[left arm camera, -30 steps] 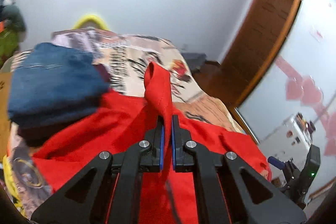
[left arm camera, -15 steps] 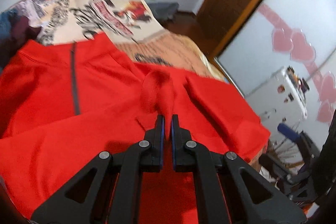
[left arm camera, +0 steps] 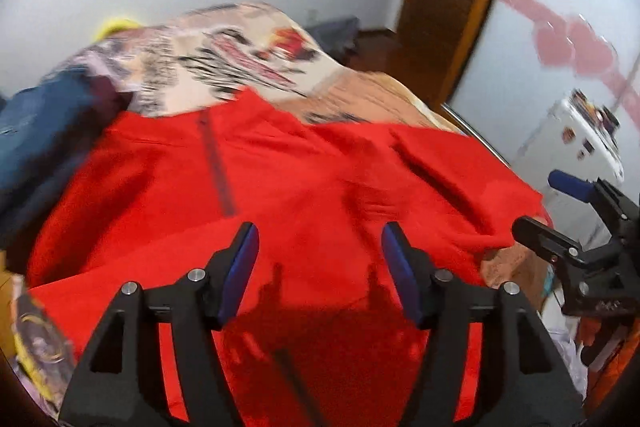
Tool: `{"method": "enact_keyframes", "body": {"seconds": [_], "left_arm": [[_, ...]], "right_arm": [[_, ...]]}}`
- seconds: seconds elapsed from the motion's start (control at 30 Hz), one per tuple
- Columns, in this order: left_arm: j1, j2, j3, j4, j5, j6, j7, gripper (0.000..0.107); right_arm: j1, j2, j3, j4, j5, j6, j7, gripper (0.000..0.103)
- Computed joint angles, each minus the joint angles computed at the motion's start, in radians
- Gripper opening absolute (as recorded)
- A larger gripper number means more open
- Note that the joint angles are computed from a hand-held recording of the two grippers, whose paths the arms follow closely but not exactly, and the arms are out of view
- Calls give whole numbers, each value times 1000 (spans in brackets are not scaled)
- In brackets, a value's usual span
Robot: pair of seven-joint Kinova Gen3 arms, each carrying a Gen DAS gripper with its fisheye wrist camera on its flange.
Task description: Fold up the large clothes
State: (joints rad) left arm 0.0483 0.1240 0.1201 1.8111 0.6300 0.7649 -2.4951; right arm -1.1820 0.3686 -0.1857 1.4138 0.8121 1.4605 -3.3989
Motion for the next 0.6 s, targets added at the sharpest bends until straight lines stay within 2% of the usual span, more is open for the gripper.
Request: {"method": "enact_keyframes", "body": {"seconds": [0.07, 0.2, 0.33, 0.4, 0.47, 0.5, 0.6], "left_arm": [[-41, -32, -35, 15, 6, -20, -24, 66], [-112, -70, -99, 54, 1, -97, -70, 81], [-193, -51, -158, 58, -59, -136, -47, 83], [-246, -19, -181, 48, -88, -125, -38, 84], [-292, 16, -192, 38, -122, -108, -22, 83], [-310, 28, -190, 42, -135, -110, -20, 83], [-330, 79, -183, 58, -216, -139, 28, 83]], "right_arm": [[5, 7, -1, -15, 12, -16, 36, 103], [20, 19, 5, -44, 28, -74, 118, 103], [65, 16, 15, -42, 0, -200, 182, 102], [102, 21, 20, -40, -38, -273, 212, 98], [140, 33, 24, -47, -97, -330, 253, 85], [161, 40, 28, -49, -130, -360, 273, 82], [197, 67, 47, -61, -215, -411, 308, 70]]}}
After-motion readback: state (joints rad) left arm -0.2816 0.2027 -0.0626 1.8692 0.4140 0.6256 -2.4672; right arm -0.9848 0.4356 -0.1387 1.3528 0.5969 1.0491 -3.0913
